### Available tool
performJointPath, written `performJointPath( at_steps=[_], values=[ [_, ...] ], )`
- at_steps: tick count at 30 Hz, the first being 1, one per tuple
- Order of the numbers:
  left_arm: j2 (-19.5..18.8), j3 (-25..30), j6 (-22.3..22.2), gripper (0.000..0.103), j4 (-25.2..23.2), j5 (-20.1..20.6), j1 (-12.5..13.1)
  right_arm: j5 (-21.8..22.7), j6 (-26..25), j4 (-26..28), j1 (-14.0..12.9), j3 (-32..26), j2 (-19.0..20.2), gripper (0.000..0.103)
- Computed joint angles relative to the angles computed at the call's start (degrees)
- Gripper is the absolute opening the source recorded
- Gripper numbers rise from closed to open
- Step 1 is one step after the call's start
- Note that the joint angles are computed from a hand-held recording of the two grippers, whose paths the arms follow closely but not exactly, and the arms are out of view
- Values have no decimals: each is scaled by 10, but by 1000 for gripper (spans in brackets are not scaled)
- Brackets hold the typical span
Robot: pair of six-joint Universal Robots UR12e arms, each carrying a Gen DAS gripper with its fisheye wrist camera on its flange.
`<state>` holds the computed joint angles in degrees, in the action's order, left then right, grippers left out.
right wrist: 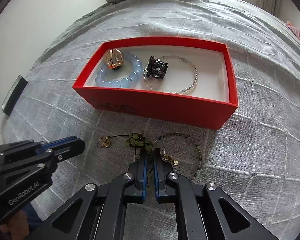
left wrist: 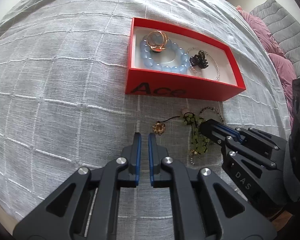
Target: Organize jewelry
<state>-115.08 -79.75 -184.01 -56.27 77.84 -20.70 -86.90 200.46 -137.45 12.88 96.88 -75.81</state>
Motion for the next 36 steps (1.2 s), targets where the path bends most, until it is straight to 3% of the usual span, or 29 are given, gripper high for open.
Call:
performJointPath(
  at_steps=[3, 9, 15, 21, 23, 24, 27, 30, 36],
  values=[
    [-1, 3, 3, 7, 2, -5, 0, 31, 10, -31, -8, 14, -15, 6],
    [-4, 4, 5, 22, 6, -10, -1, 43, 11, -64, -17, 32, -40, 6],
    [-10, 10, -1, 22, 8, -6, -6, 98, 38, -128, -33, 55, -60, 6],
    [-20, 21, -4, 22, -3, 7, -10, 85, 61, -134, -41, 61, -68, 6],
    [-25, 25, -8, 20, -4, 22, -13, 96, 63, -142, -44, 66, -71, 6],
    [-26, 26, -8, 12, 0, 27, -14, 92, 59, -144, -42, 66, -72, 6],
    [-28, 24, -9, 2, 17, 26, -16, 89, 57, -139, -41, 64, -71, 6],
    [-23, 18, -7, 2, 34, 36, -16, 92, 63, -136, -43, 65, -71, 6],
    [-2, 0, -3, 2, 52, -10, -2, 98, 63, -165, -45, 73, -77, 6]
  ],
)
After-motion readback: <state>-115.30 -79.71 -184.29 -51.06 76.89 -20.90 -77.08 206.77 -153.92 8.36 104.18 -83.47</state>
